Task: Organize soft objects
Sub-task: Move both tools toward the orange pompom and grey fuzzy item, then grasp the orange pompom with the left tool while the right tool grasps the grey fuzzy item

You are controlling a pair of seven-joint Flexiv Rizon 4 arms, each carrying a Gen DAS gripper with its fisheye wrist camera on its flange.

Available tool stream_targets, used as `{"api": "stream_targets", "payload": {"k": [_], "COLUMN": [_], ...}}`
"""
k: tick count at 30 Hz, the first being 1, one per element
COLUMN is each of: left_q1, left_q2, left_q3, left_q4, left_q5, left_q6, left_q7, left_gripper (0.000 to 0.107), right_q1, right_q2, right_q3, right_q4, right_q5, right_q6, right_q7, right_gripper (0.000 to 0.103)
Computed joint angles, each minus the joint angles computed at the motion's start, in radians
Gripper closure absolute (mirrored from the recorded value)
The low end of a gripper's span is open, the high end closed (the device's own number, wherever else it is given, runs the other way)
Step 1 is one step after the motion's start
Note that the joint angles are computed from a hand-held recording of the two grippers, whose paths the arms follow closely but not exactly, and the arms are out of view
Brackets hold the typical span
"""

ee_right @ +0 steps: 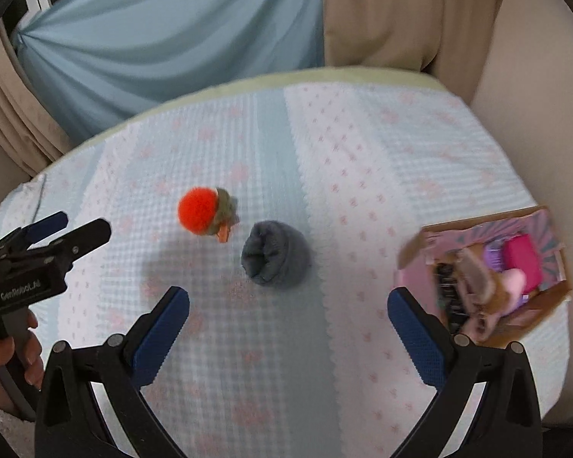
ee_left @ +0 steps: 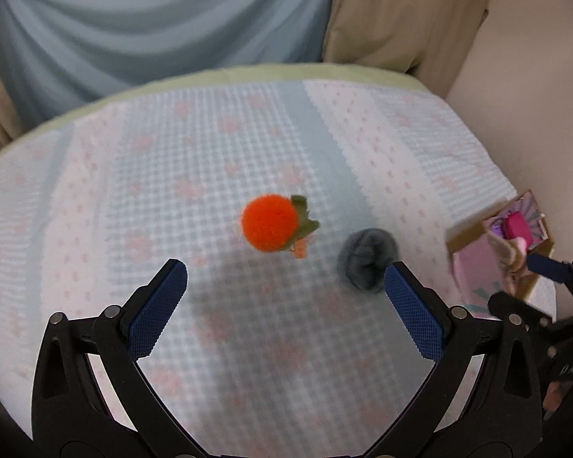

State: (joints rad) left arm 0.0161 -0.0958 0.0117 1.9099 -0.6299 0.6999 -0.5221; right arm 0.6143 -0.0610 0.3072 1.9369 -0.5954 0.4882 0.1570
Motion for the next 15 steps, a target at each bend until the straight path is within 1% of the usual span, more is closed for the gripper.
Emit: {"api": "stream_targets", "payload": {"k": [2, 4, 5, 8, 15], "left_q1": [-0.005, -0.008, -0.009, -0.017, -0.030], "left_q2": [-0.055, -0.116, -0.141, -0.221, -0.359], "left_q3": [-0.015, -0.035, -0.046, -0.079, -0.150], "left_q4": [-0.005, -0.015, -0.017, -0.030, -0.055], "left_q5": [-0.009, -0.020, -0.030, -0.035, -0.026], "left_q6": [0.035, 0.074, 0.093, 0.154, 0.291], "left_q7": [0.009, 0.019, 0.029, 0.045, 0.092], "left_gripper": [0.004, 0.004, 0.004, 0.004, 0.007], "right_q1": [-0.009, -0.019, -0.028, -0.035, -0.037], "right_q2": [-0.041, -0.083, -0.109, -0.164, -0.273], "right_q3": [-0.015, -0.035, -0.047, -0.075, -0.136], "right_q4": [0.010, 0.028, 0.040, 0.061, 0.049], "right_q5": [-0.013, -0.028, -0.030, -0.050, -0.092], "right_q6": [0.042, 0.098, 0.143, 0.220, 0.294], "right_q7": [-0.003, 0.002, 0.002, 0.011, -0.015], "right_gripper": [0.000, 0.000, 0.000, 0.000, 0.000]}}
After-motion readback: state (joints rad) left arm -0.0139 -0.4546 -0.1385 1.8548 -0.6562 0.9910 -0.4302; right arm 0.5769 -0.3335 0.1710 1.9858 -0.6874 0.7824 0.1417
